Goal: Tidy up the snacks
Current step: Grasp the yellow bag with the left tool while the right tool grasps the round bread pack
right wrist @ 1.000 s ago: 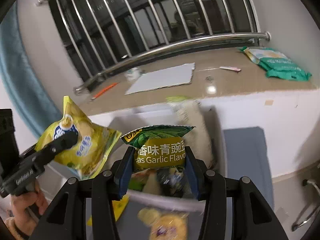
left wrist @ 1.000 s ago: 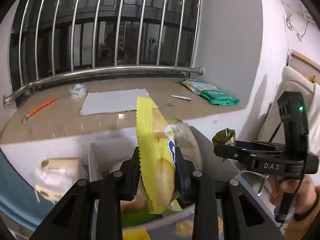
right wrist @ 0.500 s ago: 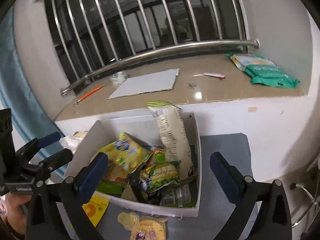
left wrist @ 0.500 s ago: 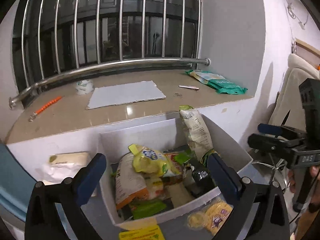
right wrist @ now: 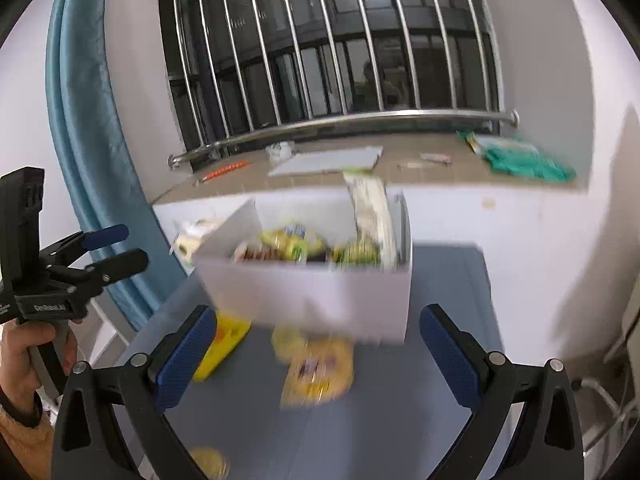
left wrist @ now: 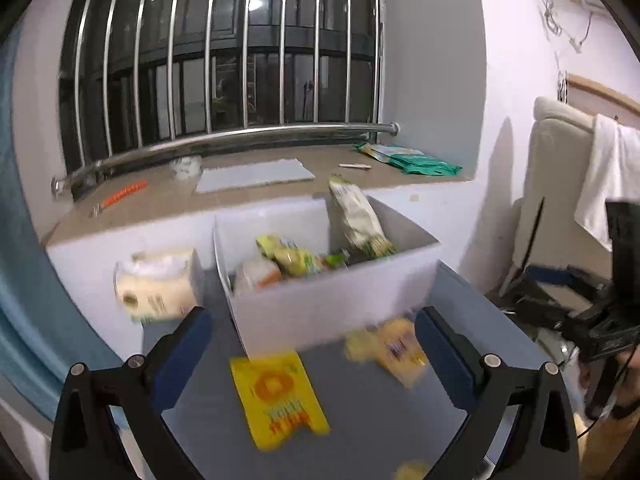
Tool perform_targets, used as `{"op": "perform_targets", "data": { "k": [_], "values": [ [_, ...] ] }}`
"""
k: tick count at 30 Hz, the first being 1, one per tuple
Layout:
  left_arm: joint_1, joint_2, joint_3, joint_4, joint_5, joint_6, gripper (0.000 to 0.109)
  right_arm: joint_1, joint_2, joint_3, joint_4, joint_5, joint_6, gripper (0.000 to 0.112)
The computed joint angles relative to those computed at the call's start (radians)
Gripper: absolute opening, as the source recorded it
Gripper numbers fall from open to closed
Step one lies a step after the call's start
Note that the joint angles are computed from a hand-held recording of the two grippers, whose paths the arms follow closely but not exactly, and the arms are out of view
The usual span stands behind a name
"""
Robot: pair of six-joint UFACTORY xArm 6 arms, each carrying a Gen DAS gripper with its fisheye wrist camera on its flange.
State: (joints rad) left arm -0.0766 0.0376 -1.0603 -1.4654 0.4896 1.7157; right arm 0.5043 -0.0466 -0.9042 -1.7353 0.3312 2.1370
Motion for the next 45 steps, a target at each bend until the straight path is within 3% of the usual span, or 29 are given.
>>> {"op": "perform_targets", "data": {
  "k": [4, 8, 14, 21, 24, 29, 31, 32, 34, 39, 45],
  "values": [
    [0.045, -0.07, 0.132, -0.025, 0.06, -0.012, 0.103, 0.069, -0.01, 0.093, 0.01, 0.062, 0.097, 0.103],
    [0.063, -0.111, 0.215, -0.034, 0.087, -0.014, 0.103, 0.099, 0.019, 0.115, 0.052, 0.077, 0.094, 0.103],
    [0.076, -0.139, 0.276, -0.043, 0.087, 0.011, 0.103, 0.122, 0.104, 0.038, 0.176, 0.124, -0.092, 0.103],
    [0.118, -0.129, 0.29, -0.024, 0.11, -0.018, 0.103, 0.086, 0.316, -0.177, 0.379, 0.135, -0.449, 0.103],
    [0.132, -0.122, 0.295, -0.015, 0.112, -0.025, 0.103, 0.044, 0.417, -0.28, 0.52, 0.091, -0.629, 0.103],
    [0.155, -0.098, 0.286, -0.002, 0.114, -0.044, 0.103, 0.016, 0.529, -0.401, 0.706, 0.108, -0.854, 0.103],
    [0.16, -0.087, 0.279, 0.001, 0.11, -0.051, 0.103, -0.009, 0.547, -0.402, 0.774, 0.051, -0.898, 0.103],
    [0.161, -0.082, 0.277, -0.001, 0.106, -0.05, 0.103, -0.017, 0.552, -0.4, 0.816, 0.034, -0.923, 0.097],
    [0.162, -0.076, 0.274, 0.001, 0.098, -0.053, 0.103, -0.03, 0.537, -0.375, 0.78, 0.01, -0.859, 0.078],
    [0.159, -0.058, 0.26, 0.011, 0.089, -0.059, 0.103, -0.037, 0.46, -0.271, 0.736, -0.014, -0.774, 0.078],
    [0.095, -0.01, 0.21, 0.049, 0.025, -0.074, 0.103, -0.04, 0.273, -0.066, 0.445, -0.08, -0.41, 0.078]
  ]
}}
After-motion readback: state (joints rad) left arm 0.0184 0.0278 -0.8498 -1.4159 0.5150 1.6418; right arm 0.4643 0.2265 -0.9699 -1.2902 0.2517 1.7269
